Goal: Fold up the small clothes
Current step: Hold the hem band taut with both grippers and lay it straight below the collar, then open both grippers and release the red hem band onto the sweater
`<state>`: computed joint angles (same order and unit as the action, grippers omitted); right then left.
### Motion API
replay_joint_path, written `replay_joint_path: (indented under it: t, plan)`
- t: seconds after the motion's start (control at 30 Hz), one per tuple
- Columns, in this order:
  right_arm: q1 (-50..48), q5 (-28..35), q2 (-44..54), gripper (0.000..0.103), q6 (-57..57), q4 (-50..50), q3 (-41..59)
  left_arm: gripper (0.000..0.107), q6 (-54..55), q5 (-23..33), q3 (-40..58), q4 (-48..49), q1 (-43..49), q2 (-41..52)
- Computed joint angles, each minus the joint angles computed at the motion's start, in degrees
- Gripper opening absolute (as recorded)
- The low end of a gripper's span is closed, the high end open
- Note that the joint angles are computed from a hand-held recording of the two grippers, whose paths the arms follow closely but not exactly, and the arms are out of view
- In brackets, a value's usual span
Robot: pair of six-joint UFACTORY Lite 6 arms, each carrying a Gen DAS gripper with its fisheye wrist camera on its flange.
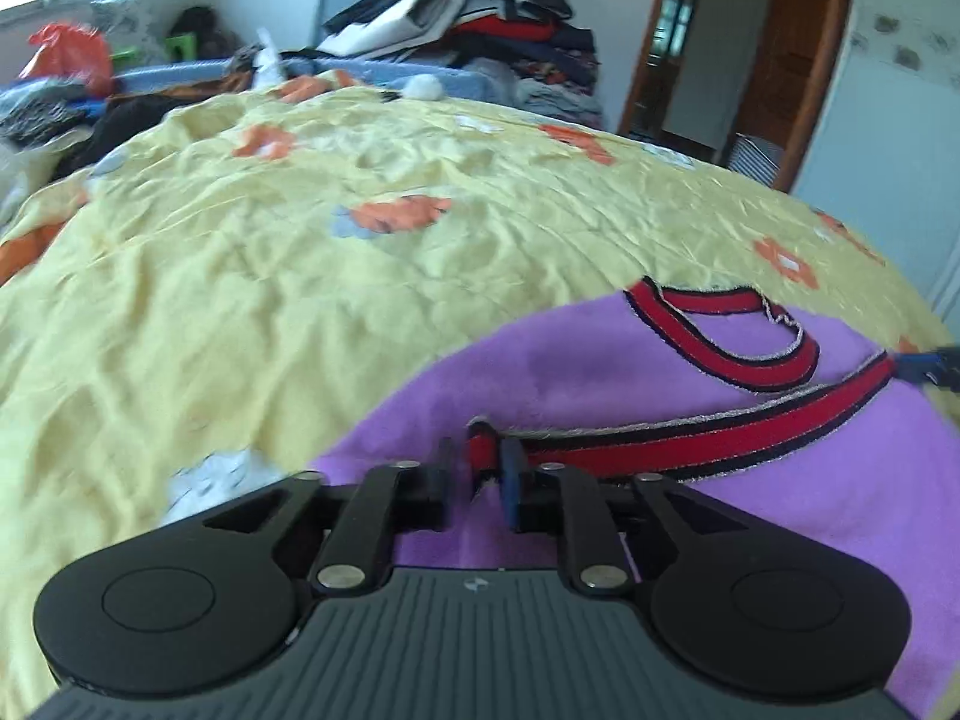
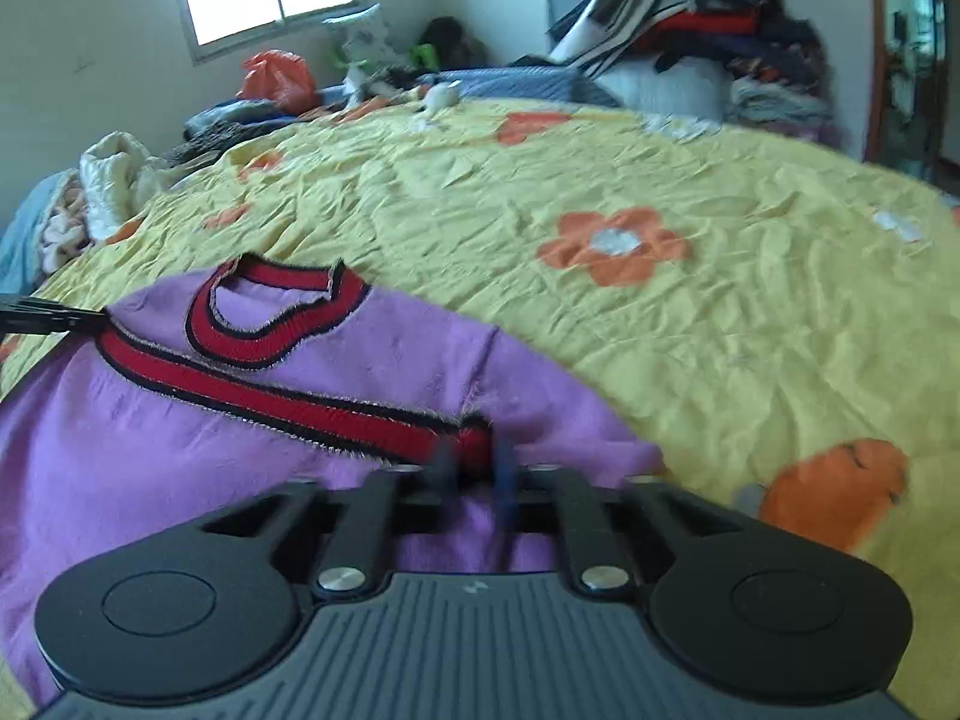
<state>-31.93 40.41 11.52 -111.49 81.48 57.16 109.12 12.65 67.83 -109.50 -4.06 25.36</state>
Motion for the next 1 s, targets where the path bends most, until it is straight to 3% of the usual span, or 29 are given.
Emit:
replay_joint_path:
  t: [0.03,0.07,0.1,0.17,0.2,0.33,0.43,0.5,0.53,0.57,0.6,0.63,0.7,0.83,0.9,0.93,1.0]
  plan:
    - [-3.0,3.3,-3.9,0.095,-1.3,0.1,-3.6,0.039,-3.9,1.4,-3.2,3.6,1.4,-3.7]
    - [-7.3,8.4,-8.1,0.098,-3.4,-0.1,-7.7,0.046,-5.3,3.8,-7.3,4.8,2.9,-8.2]
    - [-12.0,13.7,-11.8,0.098,-3.3,-2.6,-10.8,0.052,-5.4,6.5,-12.0,4.6,4.3,-12.9]
    - [-21.1,21.8,-18.2,0.098,-2.0,-7.4,-16.5,0.082,-8.7,12.2,-21.9,7.7,7.0,-23.5]
    - [-26.2,26.7,-19.6,0.098,-2.8,-10.0,-18.6,0.089,-10.1,14.7,-26.7,9.0,8.1,-28.5]
    - [-39.0,34.7,-21.4,0.098,-5.9,-17.1,-24.9,0.094,-22.0,19.8,-38.4,18.9,8.8,-40.3]
    - [-41.3,35.9,-19.2,0.097,-5.8,-20.4,-26.3,0.100,-25.1,20.9,-44.0,19.1,7.8,-43.5]
    - [-41.2,35.7,-19.5,0.093,-7.3,-21.2,-28.3,0.097,-24.3,21.2,-45.3,16.1,7.0,-41.1]
    - [-39.8,34.4,-19.9,0.072,-6.7,-21.4,-29.2,0.086,-23.1,22.5,-45.0,14.8,7.3,-38.4]
    - [-37.2,31.9,-20.3,0.022,-5.0,-21.4,-29.7,0.052,-22.3,22.5,-44.4,13.7,6.5,-36.1]
    - [-35.2,30.4,-20.0,0.004,-4.5,-21.5,-29.9,0.028,-23.1,21.6,-42.8,14.3,5.5,-33.4]
    - [-34.7,30.4,-20.2,0.005,-5.1,-22.0,-30.5,0.011,-24.1,20.2,-40.7,15.6,5.1,-31.0]
    - [-34.0,31.7,-21.4,0.005,-3.0,-22.6,-29.6,0.011,-28.2,20.4,-36.9,21.1,6.5,-28.6]
    - [-38.5,38.2,-25.7,0.005,-1.9,-24.3,-24.5,0.009,-38.7,14.3,-32.4,38.3,5.1,-30.4]
    - [-37.3,32.9,-25.5,0.005,-2.5,-25.1,-24.7,0.013,-40.0,9.5,-32.0,44.1,3.2,-29.8]
    - [-35.2,27.2,-25.7,0.005,-3.6,-25.6,-25.9,0.013,-38.5,9.5,-32.0,43.6,3.5,-29.6]
    - [-33.1,23.2,-22.6,0.007,-1.9,-27.7,-25.3,0.015,-42.2,10.2,-31.4,47.5,4.1,-30.2]
